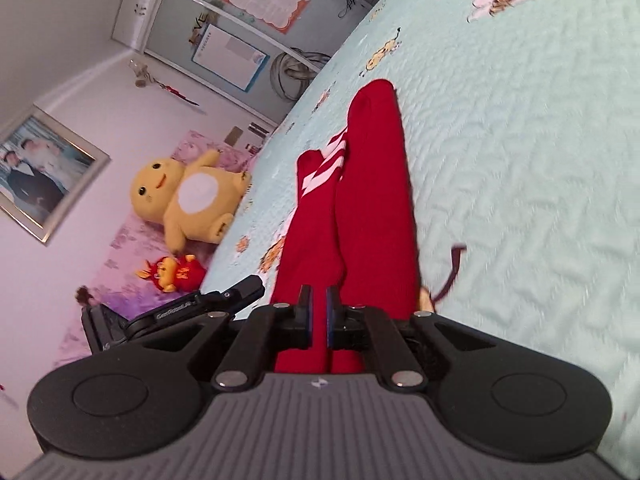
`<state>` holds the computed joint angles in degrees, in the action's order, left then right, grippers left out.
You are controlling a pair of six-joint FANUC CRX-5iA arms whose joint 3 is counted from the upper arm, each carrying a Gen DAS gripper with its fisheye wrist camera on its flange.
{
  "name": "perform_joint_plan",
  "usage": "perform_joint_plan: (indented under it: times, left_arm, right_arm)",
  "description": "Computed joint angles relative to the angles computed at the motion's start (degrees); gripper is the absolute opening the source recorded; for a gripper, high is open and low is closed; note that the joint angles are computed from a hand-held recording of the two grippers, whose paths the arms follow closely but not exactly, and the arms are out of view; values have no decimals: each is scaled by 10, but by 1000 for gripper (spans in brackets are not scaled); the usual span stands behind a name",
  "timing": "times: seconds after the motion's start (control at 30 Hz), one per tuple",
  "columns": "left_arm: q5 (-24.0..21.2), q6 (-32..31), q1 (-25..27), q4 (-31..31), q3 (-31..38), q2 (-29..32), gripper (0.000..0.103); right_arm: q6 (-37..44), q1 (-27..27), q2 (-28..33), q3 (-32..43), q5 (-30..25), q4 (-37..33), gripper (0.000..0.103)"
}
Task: Fold clothes
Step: 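Smooth the folded sweater with both grippers closed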
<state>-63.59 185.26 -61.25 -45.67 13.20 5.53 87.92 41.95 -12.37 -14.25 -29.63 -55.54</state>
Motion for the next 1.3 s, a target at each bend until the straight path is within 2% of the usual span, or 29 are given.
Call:
perform_joint_plan:
  times: [0.1, 0.17, 0.27, 0.33, 0.37, 0.4, 0.43, 0.5, 0.63, 0.7, 0.83, 0.9, 0.93, 0.97, 1.0, 1.03, 1.07, 1.1, 1.13, 1.2, 1.27, 1.3]
  left_arm:
    - [14, 15, 8, 17, -17, 3, 8]
    - [23, 42, 10, 11, -27, -1, 9]
    - [19, 34, 15, 23, -21, 0, 9]
    - [-16, 5, 7, 24, 3, 11, 9]
    - [-38, -9, 2, 24, 18, 17, 9]
    - [-69, -21, -6, 24, 41, 29, 9]
    - [-100, -39, -13, 25, 66, 43, 9]
    - [-158, -77, -28, 28, 115, 70, 13]
    - [-207, -108, -55, 35, 167, 100, 15]
    - [-196, -84, -67, 43, 164, 96, 15]
    - [-112, -33, -86, 42, 106, 56, 15]
    - [-81, -37, -83, 56, 88, 49, 15]
    - [-68, -43, -77, 69, 79, 48, 19]
    - [-58, -43, -69, 83, 65, 45, 19]
    - [-47, -37, -63, 92, 51, 41, 15]
    - [-36, -17, -63, 89, 36, 31, 6]
    - [-25, 4, -63, 85, 21, 21, 6]
    - [-21, 19, -64, 81, 13, 15, 6]
    - [-34, 13, -70, 78, 23, 16, 6]
    - [-56, 1, -82, 72, 41, 20, 7]
    - [-51, -19, -100, 61, 47, 20, 22]
    - [-47, -28, -105, 61, 49, 21, 27]
  right_arm:
    - [51, -25, 0, 3, -24, -62, 6]
    - [51, -17, 7, 11, -23, -51, 7]
    - [21, 2, 23, 14, -23, 4, 7]
    - [62, -33, 38, 10, -54, -54, 2]
    - [122, -63, 41, 2, -72, -120, 0]
    - [155, -81, 42, -6, -83, -157, 0]
    - [167, -83, 40, -8, -82, -165, 2]
    - [158, -71, 32, -11, -68, -147, 2]
    - [93, -22, 1, -25, -18, -67, 7]
    - [72, -1, -27, -42, -1, -49, 7]
    - [63, 21, -78, -71, 3, -57, 7]
    - [69, 21, -82, -66, -28, -69, 7]
    - [50, 35, -80, -64, -30, -45, 7]
    - [31, 49, -77, -61, -33, -22, 7]
    - [12, 63, -74, -59, -35, 3, 7]
    - [-17, 80, -71, -62, -29, 40, 5]
    - [-49, 98, -68, -67, -24, 78, 0]
    - [-64, 104, -64, -69, -26, 96, 0]
    - [-69, 96, -70, -71, -31, 84, 0]
    - [-116, 109, -93, -81, -27, 122, 7]
    - [-102, 111, -117, -86, -39, 115, 8]
    - [-97, 112, -127, -88, -44, 113, 8]
